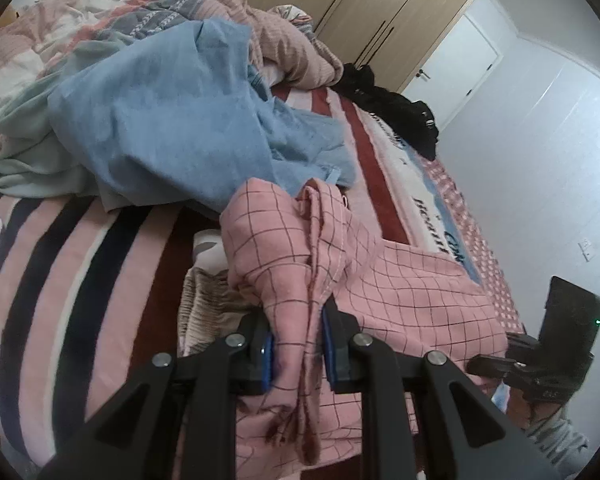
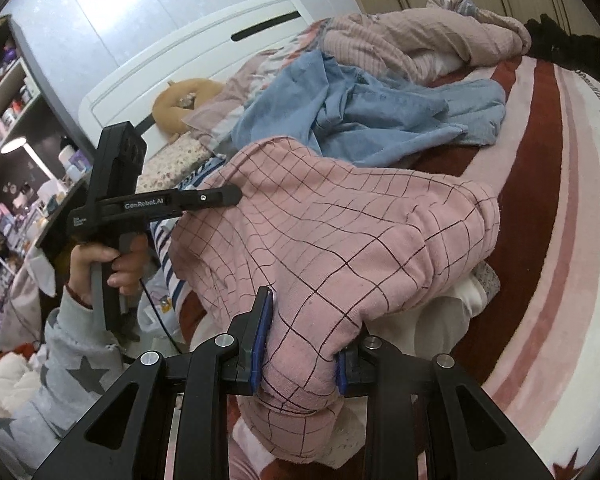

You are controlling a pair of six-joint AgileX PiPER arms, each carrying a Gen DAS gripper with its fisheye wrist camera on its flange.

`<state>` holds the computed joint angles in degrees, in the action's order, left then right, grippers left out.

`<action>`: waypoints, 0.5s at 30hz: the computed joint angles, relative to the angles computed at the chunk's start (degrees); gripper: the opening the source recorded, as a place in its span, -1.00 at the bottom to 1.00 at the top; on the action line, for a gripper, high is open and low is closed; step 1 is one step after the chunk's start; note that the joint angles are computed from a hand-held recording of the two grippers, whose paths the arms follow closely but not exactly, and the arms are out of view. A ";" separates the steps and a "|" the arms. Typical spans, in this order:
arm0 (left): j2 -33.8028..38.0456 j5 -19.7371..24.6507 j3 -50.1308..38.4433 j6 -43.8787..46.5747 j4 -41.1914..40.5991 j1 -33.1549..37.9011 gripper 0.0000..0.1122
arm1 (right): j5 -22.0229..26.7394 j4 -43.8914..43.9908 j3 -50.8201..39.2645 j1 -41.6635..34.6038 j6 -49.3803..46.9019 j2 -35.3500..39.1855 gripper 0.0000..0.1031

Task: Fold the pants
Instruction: 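Lift and carry the folded pants with both grippers toward the pillow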

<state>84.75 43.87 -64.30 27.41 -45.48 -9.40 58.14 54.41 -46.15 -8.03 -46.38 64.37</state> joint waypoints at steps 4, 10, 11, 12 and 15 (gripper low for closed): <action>-0.37 -0.55 -1.01 -6.35 8.89 -2.33 -0.70 | 3.39 2.71 0.10 -2.52 -0.95 0.00 -0.60; 2.19 -3.11 -0.20 -10.68 14.05 -4.45 -0.64 | -2.02 -0.36 1.80 1.34 1.33 2.21 -0.60; 2.29 -3.25 0.06 -10.39 13.76 -4.24 -0.60 | -1.19 0.50 2.20 0.61 0.63 2.90 -0.60; 2.22 -3.45 0.41 -10.26 13.74 -4.17 -0.58 | -1.06 0.91 2.59 0.31 0.23 3.37 -0.60; 1.56 -3.80 1.00 -11.34 15.21 -4.42 -0.45 | -2.27 0.00 3.16 1.32 0.29 3.28 -0.60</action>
